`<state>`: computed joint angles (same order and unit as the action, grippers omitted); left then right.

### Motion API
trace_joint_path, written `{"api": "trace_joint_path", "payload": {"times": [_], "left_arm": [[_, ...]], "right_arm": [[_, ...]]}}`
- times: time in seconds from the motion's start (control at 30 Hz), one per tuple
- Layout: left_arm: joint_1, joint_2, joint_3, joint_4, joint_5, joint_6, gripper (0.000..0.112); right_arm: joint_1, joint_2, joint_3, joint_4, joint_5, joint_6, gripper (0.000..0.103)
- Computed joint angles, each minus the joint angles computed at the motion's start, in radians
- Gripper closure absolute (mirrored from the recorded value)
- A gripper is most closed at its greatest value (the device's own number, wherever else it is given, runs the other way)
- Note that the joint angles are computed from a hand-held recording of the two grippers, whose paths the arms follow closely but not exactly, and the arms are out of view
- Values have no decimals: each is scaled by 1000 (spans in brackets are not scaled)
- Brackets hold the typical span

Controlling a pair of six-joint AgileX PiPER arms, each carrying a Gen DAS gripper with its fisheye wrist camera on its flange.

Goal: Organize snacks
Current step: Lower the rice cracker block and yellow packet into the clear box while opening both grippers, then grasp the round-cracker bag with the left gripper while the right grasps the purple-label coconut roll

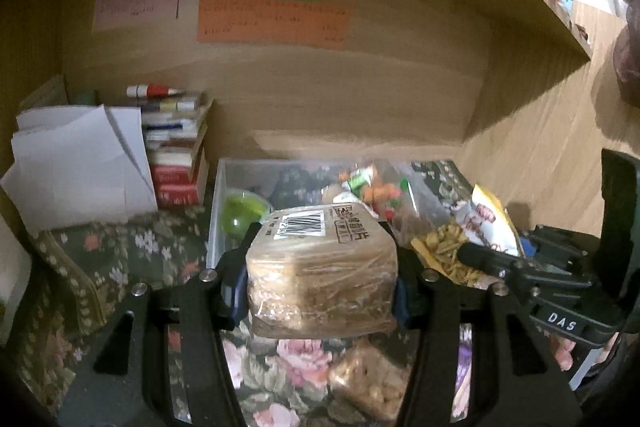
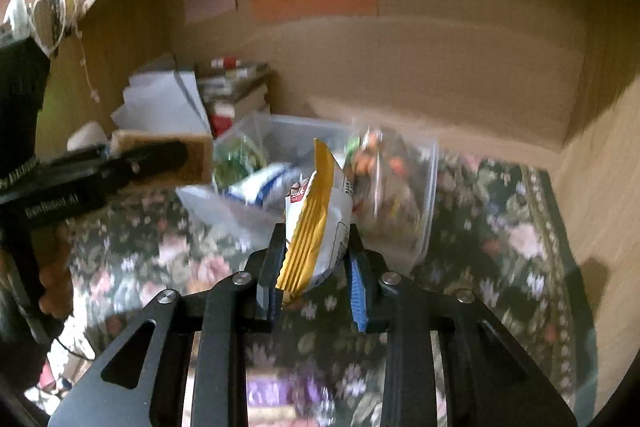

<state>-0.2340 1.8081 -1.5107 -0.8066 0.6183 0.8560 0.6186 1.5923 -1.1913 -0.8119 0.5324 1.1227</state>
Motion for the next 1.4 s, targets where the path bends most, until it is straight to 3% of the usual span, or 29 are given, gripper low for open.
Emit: {"api": "trace_joint_path", "payload": {"times": [0.17,0.43,0.77,0.97,1.17,1.4], "left_arm": [[-18,51,-88,48,-9,-61,58],[-38,196,-297,172,21,-210,58],[-47,404,-589,293,138,-360,58],[-56,443,-643,305,170,-354,58],[-51,376,-548,250,131,-292,57],[-30,214,-323,150,71,-168,54]], "right_arm": [[-28,53,-100,-5,1,-38,78],[-98,191,-297,148,12,-243,78],[-165,376,-537,376,96,-501,78],[-182,435,-615,454,129,-584,77],[-173,423,-609,438,142,-577,72],[-121,287,-451,281,98,-418,62]]}}
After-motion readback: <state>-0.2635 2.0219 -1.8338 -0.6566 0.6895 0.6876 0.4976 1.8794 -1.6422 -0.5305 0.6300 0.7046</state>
